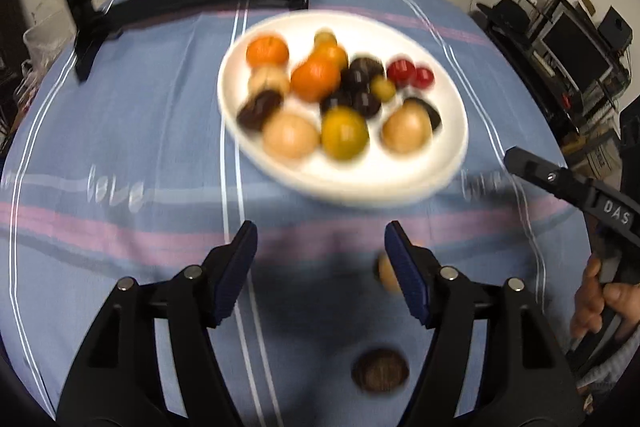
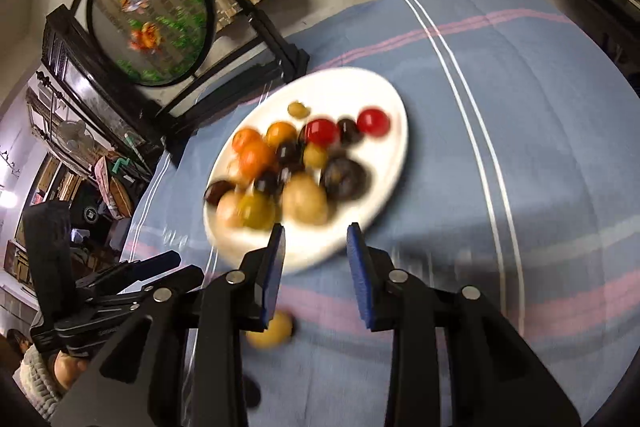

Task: Organize fruits
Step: 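Carry both fruits over the plate and open both tools, then withdraw and grasp the last dark fruit with the left tool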

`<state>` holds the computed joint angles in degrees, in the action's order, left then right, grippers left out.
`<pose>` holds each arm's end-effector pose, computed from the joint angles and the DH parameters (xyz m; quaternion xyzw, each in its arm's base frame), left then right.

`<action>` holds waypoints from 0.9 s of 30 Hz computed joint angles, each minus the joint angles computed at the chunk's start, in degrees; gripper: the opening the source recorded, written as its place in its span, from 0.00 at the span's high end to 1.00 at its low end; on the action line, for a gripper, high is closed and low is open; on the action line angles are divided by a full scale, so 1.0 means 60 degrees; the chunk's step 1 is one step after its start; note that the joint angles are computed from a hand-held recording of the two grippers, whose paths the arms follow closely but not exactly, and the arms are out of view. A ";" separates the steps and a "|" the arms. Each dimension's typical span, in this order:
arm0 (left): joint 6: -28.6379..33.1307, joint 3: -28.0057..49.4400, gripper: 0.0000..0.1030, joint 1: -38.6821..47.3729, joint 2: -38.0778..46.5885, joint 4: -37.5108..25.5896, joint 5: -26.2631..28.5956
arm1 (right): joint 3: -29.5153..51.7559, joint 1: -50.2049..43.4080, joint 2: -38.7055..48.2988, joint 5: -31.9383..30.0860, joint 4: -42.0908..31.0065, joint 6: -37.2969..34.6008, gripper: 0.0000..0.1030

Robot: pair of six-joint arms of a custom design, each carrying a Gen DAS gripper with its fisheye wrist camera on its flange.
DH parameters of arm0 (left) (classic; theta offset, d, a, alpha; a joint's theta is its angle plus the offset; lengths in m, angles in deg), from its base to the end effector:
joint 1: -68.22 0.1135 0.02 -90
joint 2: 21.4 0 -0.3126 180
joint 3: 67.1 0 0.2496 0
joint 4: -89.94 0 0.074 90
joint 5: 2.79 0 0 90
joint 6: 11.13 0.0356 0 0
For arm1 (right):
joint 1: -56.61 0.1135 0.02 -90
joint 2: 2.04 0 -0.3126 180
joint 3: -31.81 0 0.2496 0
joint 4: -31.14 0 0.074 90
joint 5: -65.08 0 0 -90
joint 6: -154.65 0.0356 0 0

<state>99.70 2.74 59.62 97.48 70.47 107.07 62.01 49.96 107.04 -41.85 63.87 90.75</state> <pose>0.3680 -0.0679 0.0987 0.2769 0.9278 -0.1489 0.2006 0.2447 -0.0181 0.0861 0.2059 0.8958 0.1970 0.3410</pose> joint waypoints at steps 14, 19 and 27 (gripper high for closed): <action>0.1273 -0.3204 0.28 -0.0266 -0.0929 0.1718 -0.0593 | -0.2554 0.2147 -0.1663 0.1596 0.0794 0.0711 0.42; 0.1219 -0.3363 0.28 -0.0489 -0.0674 0.2109 -0.0897 | -0.2511 0.2154 -0.1988 0.1664 0.0371 0.0638 0.42; 0.1097 -0.3513 0.28 -0.0653 -0.0446 0.2686 -0.1123 | -0.2426 0.2126 -0.1843 0.1627 0.0277 0.0575 0.42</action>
